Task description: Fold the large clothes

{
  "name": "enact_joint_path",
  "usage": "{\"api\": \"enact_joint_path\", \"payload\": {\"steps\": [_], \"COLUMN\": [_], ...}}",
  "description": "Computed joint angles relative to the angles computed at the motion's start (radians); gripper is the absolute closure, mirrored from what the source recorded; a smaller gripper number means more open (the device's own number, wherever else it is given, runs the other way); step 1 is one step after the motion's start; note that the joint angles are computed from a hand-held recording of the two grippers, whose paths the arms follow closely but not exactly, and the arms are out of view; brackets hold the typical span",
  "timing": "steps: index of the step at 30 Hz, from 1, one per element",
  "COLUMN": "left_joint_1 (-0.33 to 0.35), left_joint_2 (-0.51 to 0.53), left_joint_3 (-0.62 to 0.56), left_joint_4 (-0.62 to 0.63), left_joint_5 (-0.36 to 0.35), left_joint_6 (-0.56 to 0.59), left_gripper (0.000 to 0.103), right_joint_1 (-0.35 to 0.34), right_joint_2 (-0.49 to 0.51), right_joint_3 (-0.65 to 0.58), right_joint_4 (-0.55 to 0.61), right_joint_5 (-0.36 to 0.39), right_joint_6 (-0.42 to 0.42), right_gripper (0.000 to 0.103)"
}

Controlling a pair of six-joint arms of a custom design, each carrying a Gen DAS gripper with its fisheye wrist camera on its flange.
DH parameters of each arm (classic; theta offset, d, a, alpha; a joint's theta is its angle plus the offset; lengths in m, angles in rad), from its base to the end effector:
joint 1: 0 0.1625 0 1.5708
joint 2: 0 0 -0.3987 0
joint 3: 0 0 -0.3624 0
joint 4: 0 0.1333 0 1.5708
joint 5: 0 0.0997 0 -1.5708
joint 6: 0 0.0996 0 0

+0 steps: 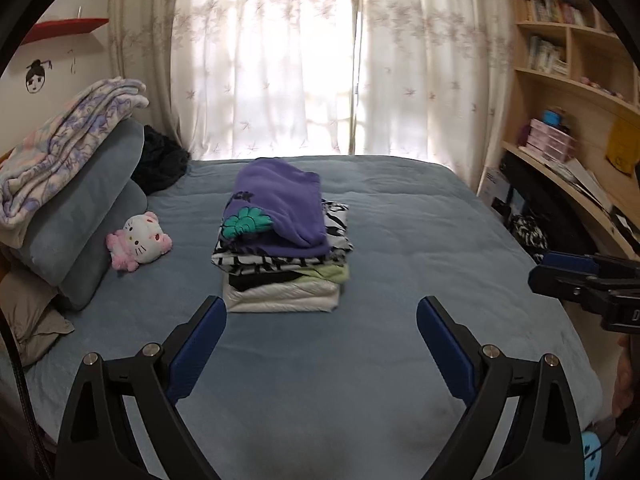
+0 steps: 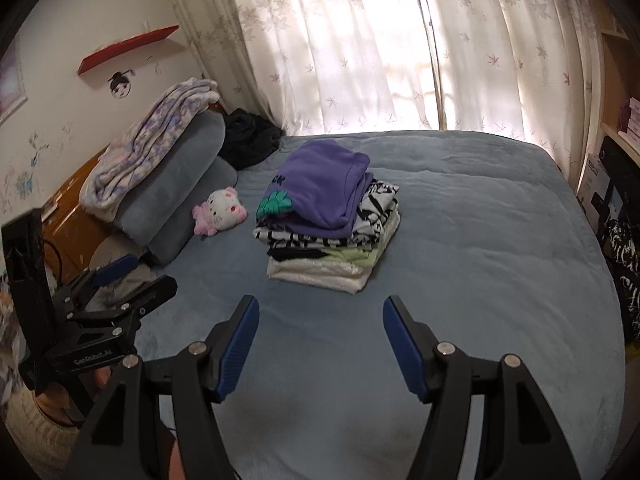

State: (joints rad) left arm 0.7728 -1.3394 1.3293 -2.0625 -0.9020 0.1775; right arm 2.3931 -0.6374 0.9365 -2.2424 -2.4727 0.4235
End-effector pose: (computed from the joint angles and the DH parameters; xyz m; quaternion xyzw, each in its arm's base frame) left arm -0.2782 -0.5437 0.5337 0.3568 0.8465 -0.3204 0.2311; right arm 0.6106 -0.4918 0.2717 0.0961 -0.8829 0.3852 0.2506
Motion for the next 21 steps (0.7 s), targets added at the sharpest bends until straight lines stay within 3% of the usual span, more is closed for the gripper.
{"api": "enact_joint_path", "payload": {"steps": [7,11,17,21], "left_joint_1": [-0.074,-0.099,-0.095,-0.095], "left_joint_2": [-0.190,-0.281,-0.339,-0.341], "left_joint_3": [0.240,0.414,0.597,0.664], "left_joint_4": [0.008,-0.059,-0.151,-0.195], "left_joint_5": [-0.025,0.008,0.061,0.076], "left_joint_6": [-0.103,-0.134,-0.202,-0.188], "left_gripper": [0.002,0.002,0.002,0.002], "right_joint_1": [0.067,0.084,0.086,0.075], "right_joint_2": [-0.125,-0.166,-0.180,-0.177], "right_joint_3": [0.255,0.411,0.642,0.712], "right_joint_4": [-0.057,-0.148,-0.322,-0.318], "right_joint_5": [-0.038,-0.057,-0.143,-0.165], "right_joint_6": [0.043,0.089,0.244,0.360], "right_gripper": [0.038,0.038,0.038,0.037]}}
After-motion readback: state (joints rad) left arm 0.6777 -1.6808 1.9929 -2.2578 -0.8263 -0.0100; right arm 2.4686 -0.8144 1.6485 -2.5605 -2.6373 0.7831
